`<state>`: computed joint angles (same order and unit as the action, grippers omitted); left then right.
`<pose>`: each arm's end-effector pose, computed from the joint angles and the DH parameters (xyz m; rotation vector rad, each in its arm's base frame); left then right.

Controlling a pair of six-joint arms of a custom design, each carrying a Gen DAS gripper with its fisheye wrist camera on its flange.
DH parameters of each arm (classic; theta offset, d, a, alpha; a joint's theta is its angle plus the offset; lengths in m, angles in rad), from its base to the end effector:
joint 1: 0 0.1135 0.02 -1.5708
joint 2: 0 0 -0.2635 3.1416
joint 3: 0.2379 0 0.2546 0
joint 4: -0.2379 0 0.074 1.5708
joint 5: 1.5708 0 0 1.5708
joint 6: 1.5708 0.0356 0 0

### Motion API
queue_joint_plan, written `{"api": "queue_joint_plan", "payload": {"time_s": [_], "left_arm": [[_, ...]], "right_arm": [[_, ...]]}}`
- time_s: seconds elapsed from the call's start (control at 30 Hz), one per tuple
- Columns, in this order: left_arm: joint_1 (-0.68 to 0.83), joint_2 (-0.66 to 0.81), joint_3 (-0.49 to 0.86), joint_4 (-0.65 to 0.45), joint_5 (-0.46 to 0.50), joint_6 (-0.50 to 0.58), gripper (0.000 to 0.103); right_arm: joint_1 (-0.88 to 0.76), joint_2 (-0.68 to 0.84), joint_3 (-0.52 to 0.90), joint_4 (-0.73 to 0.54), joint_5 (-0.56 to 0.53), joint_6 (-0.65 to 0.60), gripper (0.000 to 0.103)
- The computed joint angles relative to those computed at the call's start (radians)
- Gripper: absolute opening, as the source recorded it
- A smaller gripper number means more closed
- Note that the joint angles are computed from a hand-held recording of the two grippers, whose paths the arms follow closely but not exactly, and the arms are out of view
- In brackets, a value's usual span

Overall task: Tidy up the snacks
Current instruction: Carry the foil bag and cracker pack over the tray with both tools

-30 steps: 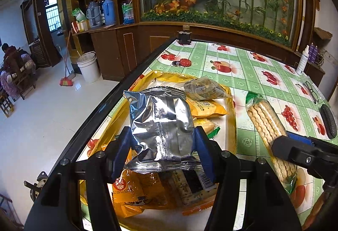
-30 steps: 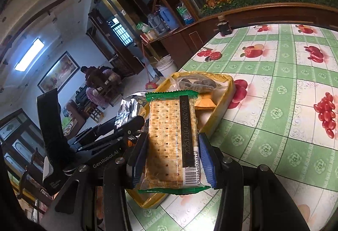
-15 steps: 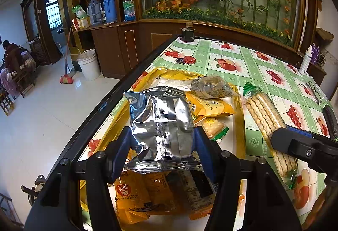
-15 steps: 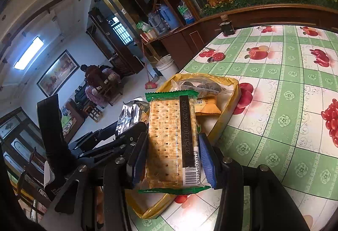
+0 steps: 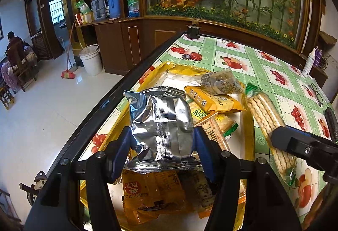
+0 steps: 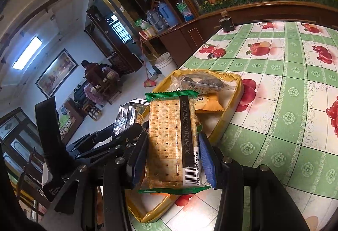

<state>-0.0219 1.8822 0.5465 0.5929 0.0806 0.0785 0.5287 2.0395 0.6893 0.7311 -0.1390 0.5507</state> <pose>0.2972 -0.0094 0.0636 0.1569 2.3061 -0.0644 0.2917 0.1761 0.0569 -0.0568 2.2864 0.7418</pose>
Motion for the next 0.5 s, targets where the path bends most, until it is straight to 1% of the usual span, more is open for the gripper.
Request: {"api": "queue_joint_plan", "payload": {"time_s": [0.23, 0.37, 0.5], "left_arm": [[0.010, 0.000, -0.004, -0.002, 0.002, 0.015, 0.059], [0.019, 0.006, 0.000, -0.004, -0.009, 0.022, 0.059], [0.030, 0.020, 0.014, -0.014, -0.011, 0.027, 0.059]], "right_arm": [[0.032, 0.057, 0.120, -0.094, 0.036, -0.038, 0.048], [0.038, 0.088, 0.198, -0.167, 0.046, -0.066, 0.048], [0.049, 0.117, 0.272, -0.237, 0.080, -0.099, 0.048]]}}
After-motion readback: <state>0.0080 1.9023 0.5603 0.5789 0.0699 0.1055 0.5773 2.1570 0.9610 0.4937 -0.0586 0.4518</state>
